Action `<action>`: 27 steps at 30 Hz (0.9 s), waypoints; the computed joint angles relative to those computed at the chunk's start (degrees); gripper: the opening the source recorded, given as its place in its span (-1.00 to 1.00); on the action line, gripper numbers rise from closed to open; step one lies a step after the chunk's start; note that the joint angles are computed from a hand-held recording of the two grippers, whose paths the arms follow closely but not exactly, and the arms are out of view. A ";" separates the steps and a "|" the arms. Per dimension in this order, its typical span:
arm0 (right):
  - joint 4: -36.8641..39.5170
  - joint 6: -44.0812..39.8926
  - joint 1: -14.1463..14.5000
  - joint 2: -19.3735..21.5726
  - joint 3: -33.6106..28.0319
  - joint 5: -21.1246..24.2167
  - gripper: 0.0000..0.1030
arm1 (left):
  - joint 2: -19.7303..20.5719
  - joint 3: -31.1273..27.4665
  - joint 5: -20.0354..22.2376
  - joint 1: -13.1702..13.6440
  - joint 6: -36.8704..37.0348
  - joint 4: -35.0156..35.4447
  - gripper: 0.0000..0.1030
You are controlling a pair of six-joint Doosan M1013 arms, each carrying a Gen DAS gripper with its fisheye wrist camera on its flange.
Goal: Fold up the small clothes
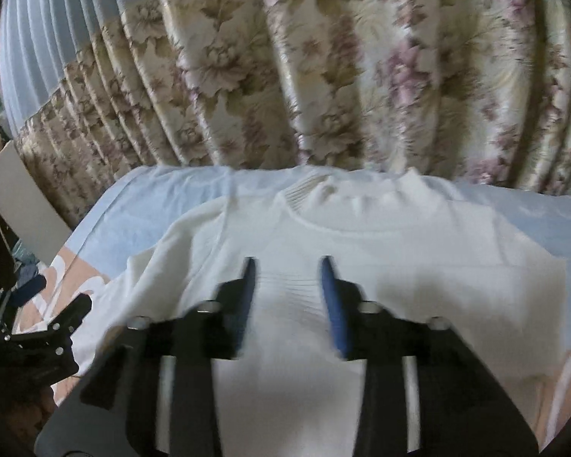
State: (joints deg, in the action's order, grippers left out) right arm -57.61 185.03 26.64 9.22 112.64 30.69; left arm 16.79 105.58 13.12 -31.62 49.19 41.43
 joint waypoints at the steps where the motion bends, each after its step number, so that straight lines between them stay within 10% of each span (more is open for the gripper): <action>1: -0.23 0.47 0.32 -0.63 0.42 0.69 -0.19 | -0.30 0.33 0.18 -0.07 0.69 -0.75 0.97; 8: 1.74 -0.69 1.21 -2.08 2.04 1.28 -0.15 | -2.42 2.76 0.42 -0.23 0.01 -0.74 0.97; 22: 15.23 -19.43 0.48 8.50 -5.16 -0.71 -0.09 | -2.66 3.70 0.07 0.85 3.16 -2.93 0.97; 27: 12.61 -15.71 0.34 8.59 -5.65 0.42 -0.74 | -1.98 3.01 -0.31 1.50 6.93 -6.97 0.97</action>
State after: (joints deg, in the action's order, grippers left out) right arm -45.00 169.33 26.98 17.81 106.99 31.10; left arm 14.81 108.59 12.82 -30.12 56.12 34.46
